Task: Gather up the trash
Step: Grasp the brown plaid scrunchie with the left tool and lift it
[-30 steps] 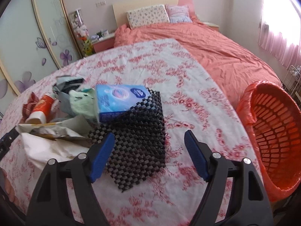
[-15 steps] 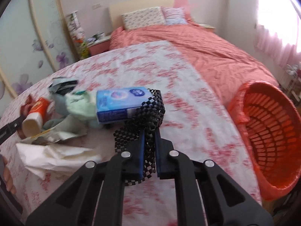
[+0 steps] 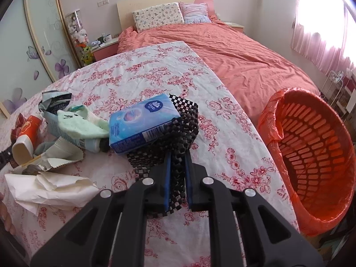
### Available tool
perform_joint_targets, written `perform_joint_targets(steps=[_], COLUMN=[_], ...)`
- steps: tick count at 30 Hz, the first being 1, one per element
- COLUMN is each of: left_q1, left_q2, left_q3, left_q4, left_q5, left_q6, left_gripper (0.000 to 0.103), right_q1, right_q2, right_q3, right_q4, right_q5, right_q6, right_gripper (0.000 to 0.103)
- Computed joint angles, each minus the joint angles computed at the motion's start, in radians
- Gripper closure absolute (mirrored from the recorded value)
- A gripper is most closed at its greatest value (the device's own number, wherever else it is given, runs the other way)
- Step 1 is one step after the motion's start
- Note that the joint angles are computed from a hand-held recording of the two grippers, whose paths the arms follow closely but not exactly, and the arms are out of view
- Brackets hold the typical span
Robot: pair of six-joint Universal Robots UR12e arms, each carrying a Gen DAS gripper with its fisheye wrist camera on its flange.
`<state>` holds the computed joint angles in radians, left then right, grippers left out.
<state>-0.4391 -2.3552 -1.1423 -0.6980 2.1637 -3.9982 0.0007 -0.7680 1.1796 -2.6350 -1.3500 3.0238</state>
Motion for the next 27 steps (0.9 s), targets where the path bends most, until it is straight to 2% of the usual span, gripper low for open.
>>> perform_joint_targets(steps=[5,9,11,16,23,27], left_q1=[0.012,0.014,0.015,0.027,0.029,0.026], left_q2=[0.003,0.006,0.004,0.004,0.006,0.018], left_q3=[-0.004,-0.015,-0.01,-0.011,-0.018,-0.043], left_q4=[-0.02,0.0,-0.01,-0.011,0.006,0.049], left_q5=[-0.059,-0.064,-0.055,-0.076,-0.072,-0.056], left_q6=[-0.021,-0.027,-0.03,-0.041,-0.015,0.002], left_gripper=[0.049,0.048,0.041,0.041,0.072,0.075], right_q1=[-0.002,-0.001,-0.001,-0.001,-0.001,-0.001], right_q2=[0.0,0.0,0.0,0.0,0.0,0.0], right_q3=[0.0,0.001,0.001,0.001,0.0,0.001], right_q4=[0.001,0.0,0.0,0.0,0.0,0.0], right_q5=[0.006,0.003,0.003,0.003,0.002,0.002], right_q6=[0.003,0.001,0.001,0.001,0.001,0.001], right_gripper=[0.089,0.089,0.089,0.089,0.089,0.089])
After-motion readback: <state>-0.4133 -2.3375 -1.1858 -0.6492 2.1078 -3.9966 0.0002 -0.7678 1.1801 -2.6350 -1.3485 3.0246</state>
